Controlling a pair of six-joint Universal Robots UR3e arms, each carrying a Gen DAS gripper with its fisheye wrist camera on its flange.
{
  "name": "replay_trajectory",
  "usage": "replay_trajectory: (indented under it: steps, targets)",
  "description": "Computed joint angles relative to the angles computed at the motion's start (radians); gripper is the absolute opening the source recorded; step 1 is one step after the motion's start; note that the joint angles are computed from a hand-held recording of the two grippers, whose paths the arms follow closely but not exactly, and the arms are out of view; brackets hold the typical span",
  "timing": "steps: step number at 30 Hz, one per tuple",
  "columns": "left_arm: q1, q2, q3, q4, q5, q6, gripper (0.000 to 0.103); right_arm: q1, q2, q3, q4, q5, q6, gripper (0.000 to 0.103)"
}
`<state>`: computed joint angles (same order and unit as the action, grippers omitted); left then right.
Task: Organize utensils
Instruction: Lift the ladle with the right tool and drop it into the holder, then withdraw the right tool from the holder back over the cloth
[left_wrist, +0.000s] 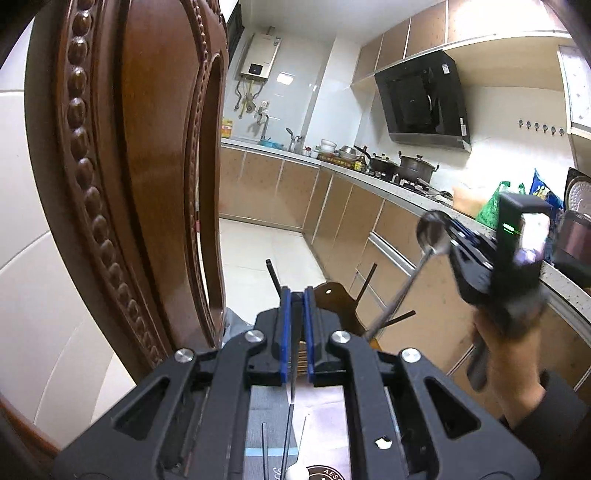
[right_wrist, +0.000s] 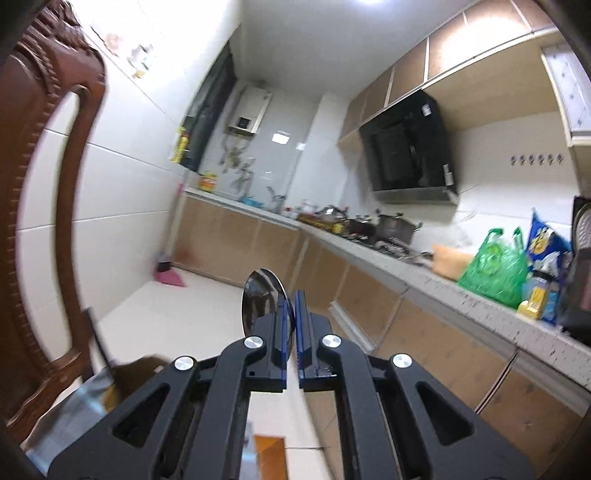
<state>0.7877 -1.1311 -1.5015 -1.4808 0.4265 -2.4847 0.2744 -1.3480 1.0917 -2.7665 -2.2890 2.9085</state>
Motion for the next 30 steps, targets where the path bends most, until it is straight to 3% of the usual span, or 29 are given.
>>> replay_trajectory:
  steps: [2,7,10,13,23,25,27,30]
  targets:
    - [0.056,0.019,0.066,-0.205,-0.026,0.136,0.007,-0.009,0.088,-0.095,-0.006,-0.041,-0.015,0.004]
    - [0.063,-0.017,0.113,-0.296,-0.027,0.203,0.007,-0.008,0.263,-0.268,-0.087,-0.137,-0.076,0.004]
    - [0.058,-0.037,0.119,-0.292,-0.02,0.205,0.007,-0.014,0.344,-0.37,-0.054,-0.161,-0.074,0.004]
    - [0.042,-0.054,0.118,-0.256,-0.005,0.174,0.007,-0.014,0.36,-0.333,-0.063,-0.171,-0.057,0.004]
    - [-0.042,-0.099,0.112,-0.081,0.077,0.033,0.007,0.003,0.259,-0.012,-0.065,-0.119,0.054,0.005]
    - [-0.057,-0.102,0.103,-0.049,0.088,0.014,0.007,-0.002,0.21,0.045,-0.033,-0.094,0.093,0.012]
    - [-0.068,-0.104,0.091,-0.015,0.098,-0.009,0.007,-0.008,0.16,0.082,0.04,-0.062,0.147,0.046]
    - [-0.092,-0.113,0.078,0.039,0.119,-0.044,0.007,-0.005,0.068,0.181,0.007,-0.033,0.176,0.074]
